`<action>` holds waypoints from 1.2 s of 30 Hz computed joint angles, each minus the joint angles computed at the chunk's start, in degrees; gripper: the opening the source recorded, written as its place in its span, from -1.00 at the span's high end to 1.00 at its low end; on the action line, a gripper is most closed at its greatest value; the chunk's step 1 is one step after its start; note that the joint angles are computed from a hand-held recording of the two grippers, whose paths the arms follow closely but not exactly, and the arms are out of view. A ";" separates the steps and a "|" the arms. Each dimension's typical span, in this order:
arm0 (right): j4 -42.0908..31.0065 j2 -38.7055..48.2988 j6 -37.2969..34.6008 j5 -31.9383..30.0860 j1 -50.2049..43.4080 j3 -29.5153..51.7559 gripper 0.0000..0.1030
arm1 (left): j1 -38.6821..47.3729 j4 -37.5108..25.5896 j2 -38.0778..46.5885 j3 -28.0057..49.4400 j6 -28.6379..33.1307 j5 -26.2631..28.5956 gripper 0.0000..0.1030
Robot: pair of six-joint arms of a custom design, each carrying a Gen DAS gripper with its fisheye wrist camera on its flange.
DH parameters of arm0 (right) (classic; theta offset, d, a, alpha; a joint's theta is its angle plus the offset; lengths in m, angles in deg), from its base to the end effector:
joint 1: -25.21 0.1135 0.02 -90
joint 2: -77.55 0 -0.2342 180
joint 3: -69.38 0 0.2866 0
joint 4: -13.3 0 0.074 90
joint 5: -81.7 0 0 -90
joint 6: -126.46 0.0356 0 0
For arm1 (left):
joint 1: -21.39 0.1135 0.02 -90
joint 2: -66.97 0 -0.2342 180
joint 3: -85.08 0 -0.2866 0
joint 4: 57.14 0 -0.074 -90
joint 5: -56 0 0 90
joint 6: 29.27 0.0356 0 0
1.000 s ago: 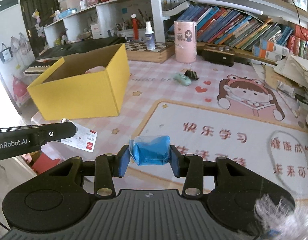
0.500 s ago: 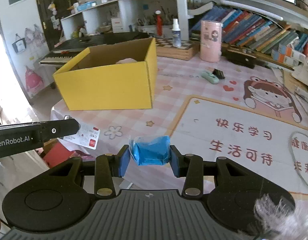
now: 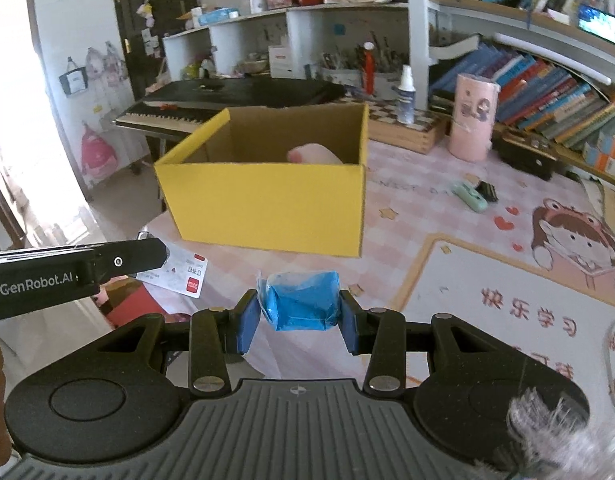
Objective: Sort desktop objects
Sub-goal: 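Carry the white card with the left tool while the right tool carries the blue object to the yellow box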
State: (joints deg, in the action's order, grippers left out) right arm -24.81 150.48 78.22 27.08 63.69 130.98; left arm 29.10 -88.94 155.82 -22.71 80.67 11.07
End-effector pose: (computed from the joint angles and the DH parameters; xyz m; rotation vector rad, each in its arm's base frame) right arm 0.2471 0.1701 0.2028 0.3256 2.2150 -0.0129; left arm 0.3558 0.0227 0.1914 0.5737 2.1317 -0.6809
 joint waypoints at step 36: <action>14.29 19.25 -26.64 -22.64 -23.78 20.15 0.24 | -11.41 11.12 23.75 26.80 -16.92 -15.71 0.75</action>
State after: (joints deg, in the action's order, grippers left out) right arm -10.53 169.73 51.58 4.44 39.90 151.12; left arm 17.69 -77.82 179.58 4.10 63.75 -4.64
